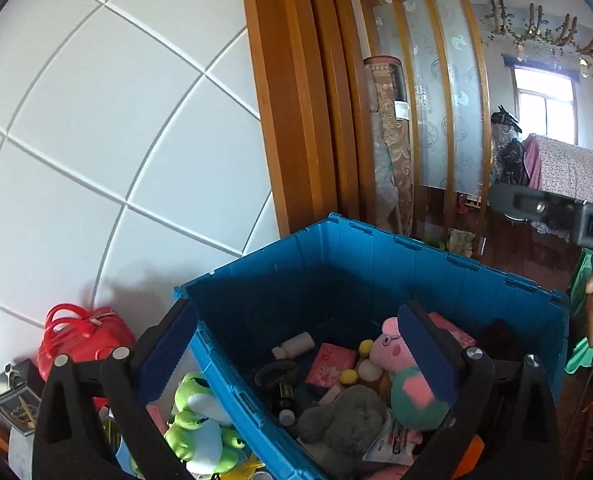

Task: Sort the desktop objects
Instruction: 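Carry the brown bottle and pink pig plush into the blue crate and release both, then move both open tools back toward the items on the bed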

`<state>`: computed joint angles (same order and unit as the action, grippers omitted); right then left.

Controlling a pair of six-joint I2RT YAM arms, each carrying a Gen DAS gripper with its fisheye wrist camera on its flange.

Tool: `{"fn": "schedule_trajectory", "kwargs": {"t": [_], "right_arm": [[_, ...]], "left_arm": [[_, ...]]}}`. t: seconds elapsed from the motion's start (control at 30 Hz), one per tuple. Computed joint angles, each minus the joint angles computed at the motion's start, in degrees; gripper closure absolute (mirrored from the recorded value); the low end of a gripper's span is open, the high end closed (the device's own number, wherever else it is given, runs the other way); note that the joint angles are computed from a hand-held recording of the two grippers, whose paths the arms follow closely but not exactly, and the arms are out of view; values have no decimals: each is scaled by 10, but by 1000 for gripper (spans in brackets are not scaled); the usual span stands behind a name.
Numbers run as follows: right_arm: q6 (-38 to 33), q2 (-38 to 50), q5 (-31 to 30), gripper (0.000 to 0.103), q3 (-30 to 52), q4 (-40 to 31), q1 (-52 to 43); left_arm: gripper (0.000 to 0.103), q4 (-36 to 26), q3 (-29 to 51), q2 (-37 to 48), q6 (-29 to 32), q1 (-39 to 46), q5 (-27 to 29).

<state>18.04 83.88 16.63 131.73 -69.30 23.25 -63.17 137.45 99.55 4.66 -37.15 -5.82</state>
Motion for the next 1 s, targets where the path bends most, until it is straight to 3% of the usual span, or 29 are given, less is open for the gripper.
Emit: {"fn": "schedule_trajectory", "kwargs": {"t": [0.17, 0.3, 0.43, 0.53, 0.67, 0.87, 1.0], "right_arm": [[12, -55, 51, 11, -76, 49, 88], [35, -81, 109, 10, -133, 88, 168], [57, -71, 183, 10, -140, 94, 271], [81, -48, 254, 9, -130, 97, 351], [124, 14, 311, 8, -87, 82, 430], [209, 151, 338, 8, 35, 27, 501], [258, 245, 339, 8, 131, -12, 527]], "left_arm": [[1, 75, -196, -136, -2, 3, -49], [1, 92, -289, -218, 2, 48, -41], [1, 107, -369, -296, 21, 124, -13], [0, 99, -404, -338, 54, 219, 49], [0, 86, -438, -372, 128, 401, 180], [0, 77, -459, -370, 244, 690, 393], [0, 100, -483, -347, 311, 809, 462]]}}
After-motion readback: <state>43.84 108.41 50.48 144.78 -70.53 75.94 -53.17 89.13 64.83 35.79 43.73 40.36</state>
